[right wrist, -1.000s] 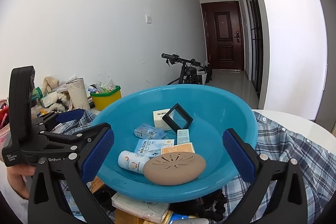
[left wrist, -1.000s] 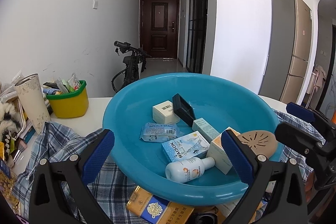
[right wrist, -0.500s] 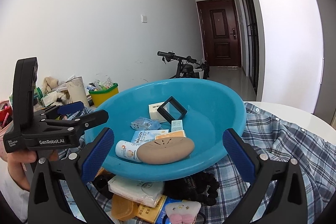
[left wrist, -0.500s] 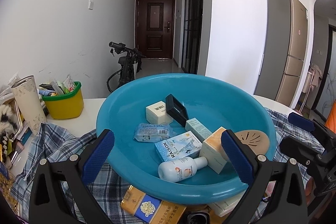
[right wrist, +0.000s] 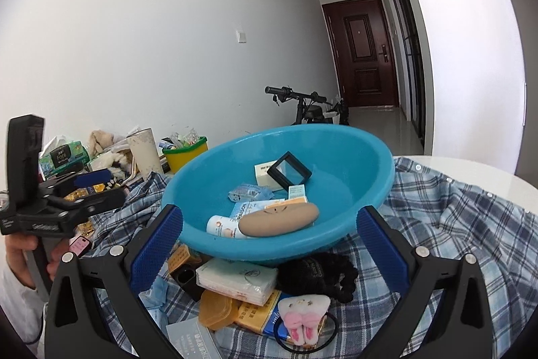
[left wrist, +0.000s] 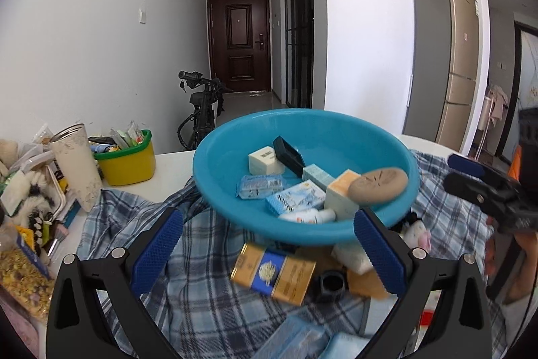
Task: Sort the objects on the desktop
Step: 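Withdraw both tools from the basin toward the remaining items, then grasp the blue wet-wipe packet with the left tool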
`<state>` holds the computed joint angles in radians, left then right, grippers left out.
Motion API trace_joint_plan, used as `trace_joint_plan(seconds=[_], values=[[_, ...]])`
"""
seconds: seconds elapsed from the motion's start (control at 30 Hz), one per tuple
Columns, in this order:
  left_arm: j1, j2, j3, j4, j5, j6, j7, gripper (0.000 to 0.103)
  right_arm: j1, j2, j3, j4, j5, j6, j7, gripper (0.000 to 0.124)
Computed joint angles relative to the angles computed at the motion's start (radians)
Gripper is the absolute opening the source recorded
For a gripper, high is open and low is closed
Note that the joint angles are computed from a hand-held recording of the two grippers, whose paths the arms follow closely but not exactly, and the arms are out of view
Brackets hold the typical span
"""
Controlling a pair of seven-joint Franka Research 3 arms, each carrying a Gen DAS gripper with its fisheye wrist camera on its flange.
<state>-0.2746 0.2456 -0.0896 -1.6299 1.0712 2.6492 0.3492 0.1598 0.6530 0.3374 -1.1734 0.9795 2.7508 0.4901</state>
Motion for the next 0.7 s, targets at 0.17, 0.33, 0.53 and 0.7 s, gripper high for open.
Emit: trace_joint_plan(seconds=[0.17,0.33,0.53,0.7], values=[[-0.014,-0.055,-0.023,-0.089,0.029,-0.021,-0.020,0.103,0.005,-0.005,-0.007,-0.008,-0.034,-0.032,0.006,0.103],[-0.023,-0.038,-0.050,-0.108,0.001,-0.054,0.030,0.103,-0.011,-0.028,0.013,-0.043,0.008,-0.046,-0.063,0.103],[-0.042,0.011,-0.059,-0.095,-0.134,-0.169,0.060,0.103,0.001,-0.048,0.002,-0.069,0.036,-0.052,-0.120,0.103],[-0.032,0.003,-0.058,-0.130,-0.248,-0.204,-0.031,0.103,0.013,-0.056,-0.010,-0.082,0.029,-0.059,-0.125,0.103]])
